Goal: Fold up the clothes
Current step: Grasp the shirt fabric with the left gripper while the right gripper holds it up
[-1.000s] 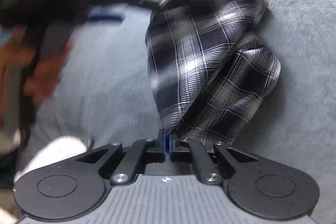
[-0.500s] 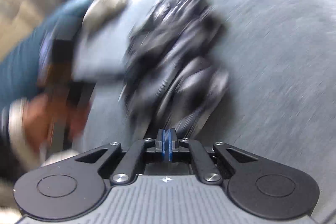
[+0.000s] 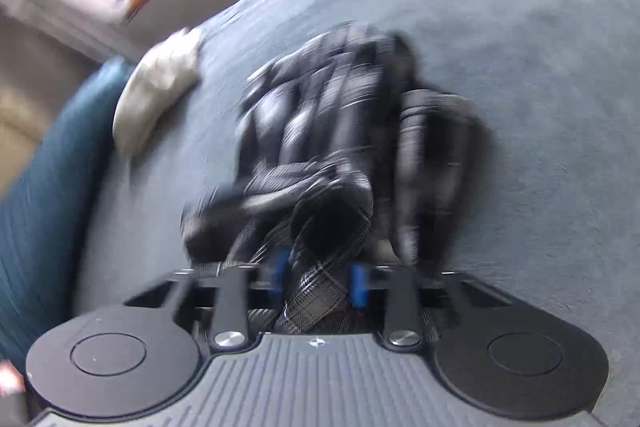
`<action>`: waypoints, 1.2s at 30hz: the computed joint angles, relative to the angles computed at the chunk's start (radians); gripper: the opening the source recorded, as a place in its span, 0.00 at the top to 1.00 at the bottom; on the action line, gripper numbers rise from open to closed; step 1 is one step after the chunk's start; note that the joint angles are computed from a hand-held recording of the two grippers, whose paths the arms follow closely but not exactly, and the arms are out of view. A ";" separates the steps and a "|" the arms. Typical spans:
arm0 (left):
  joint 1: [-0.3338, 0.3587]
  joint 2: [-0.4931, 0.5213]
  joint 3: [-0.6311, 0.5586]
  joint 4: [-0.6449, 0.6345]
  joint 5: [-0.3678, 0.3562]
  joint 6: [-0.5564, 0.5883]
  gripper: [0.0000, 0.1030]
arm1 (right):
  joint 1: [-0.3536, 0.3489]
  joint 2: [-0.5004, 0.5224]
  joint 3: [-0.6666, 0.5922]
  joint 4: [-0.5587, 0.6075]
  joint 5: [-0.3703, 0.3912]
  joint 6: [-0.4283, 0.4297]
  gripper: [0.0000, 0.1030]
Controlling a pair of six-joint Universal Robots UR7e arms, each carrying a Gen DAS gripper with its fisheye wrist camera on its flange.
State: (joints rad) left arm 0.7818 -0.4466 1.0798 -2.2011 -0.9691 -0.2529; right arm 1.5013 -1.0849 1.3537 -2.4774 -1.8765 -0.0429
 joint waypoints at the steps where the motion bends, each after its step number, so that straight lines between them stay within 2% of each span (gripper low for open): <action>1: 0.006 -0.025 0.029 -0.040 -0.018 -0.017 0.90 | 0.018 -0.003 0.021 -0.020 -0.023 -0.054 0.84; 3: 0.016 -0.066 0.070 -0.099 -0.038 -0.048 0.89 | 0.044 -0.025 0.062 -0.031 -0.012 -0.107 0.89; 6: 0.033 -0.096 0.075 -0.157 -0.056 -0.071 0.86 | 0.071 -0.068 0.120 -0.010 0.048 -0.160 0.90; 9: 0.044 -0.101 0.044 -0.181 -0.095 -0.076 0.71 | 0.101 -0.080 0.154 0.078 0.071 -0.227 0.90; 14: 0.039 -0.049 -0.038 -0.156 -0.140 0.028 0.69 | 0.135 -0.102 0.227 0.237 0.103 -0.295 0.91; 16: 0.035 -0.024 -0.064 -0.093 -0.146 0.067 0.69 | 0.156 -0.114 0.261 0.261 0.078 -0.333 0.91; 19: 0.035 0.016 -0.096 0.024 -0.135 0.067 0.69 | 0.171 -0.130 0.265 0.304 0.037 -0.306 0.87; 22: 0.032 0.002 -0.037 0.022 -0.109 0.060 0.69 | 0.149 -0.165 0.220 0.370 0.090 -0.238 0.82; 25: 0.033 -0.015 -0.006 0.003 -0.106 0.079 0.69 | 0.118 -0.202 0.161 0.405 0.172 -0.222 0.74; 26: 0.034 -0.017 -0.003 0.005 -0.108 0.084 0.69 | 0.106 -0.209 0.146 0.381 0.190 -0.211 0.72; 28: 0.034 -0.025 0.003 0.009 -0.112 0.099 0.69 | 0.082 -0.218 0.111 0.330 0.225 -0.187 0.56; 30: 0.031 -0.035 0.019 0.007 -0.117 0.117 0.69 | 0.058 -0.196 0.084 0.210 0.209 -0.119 0.50; 33: 0.028 -0.047 0.033 0.012 -0.136 0.144 0.69 | 0.024 -0.131 0.033 0.055 0.137 0.008 0.50; 36: 0.018 -0.070 0.065 0.012 -0.157 0.197 0.69 | -0.011 -0.050 -0.056 0.024 0.069 0.101 0.50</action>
State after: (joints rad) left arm 0.8002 -0.5168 1.1452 -2.1889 -1.1262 -0.0563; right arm 1.4907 -1.1345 1.2975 -2.4536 -1.8079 0.0579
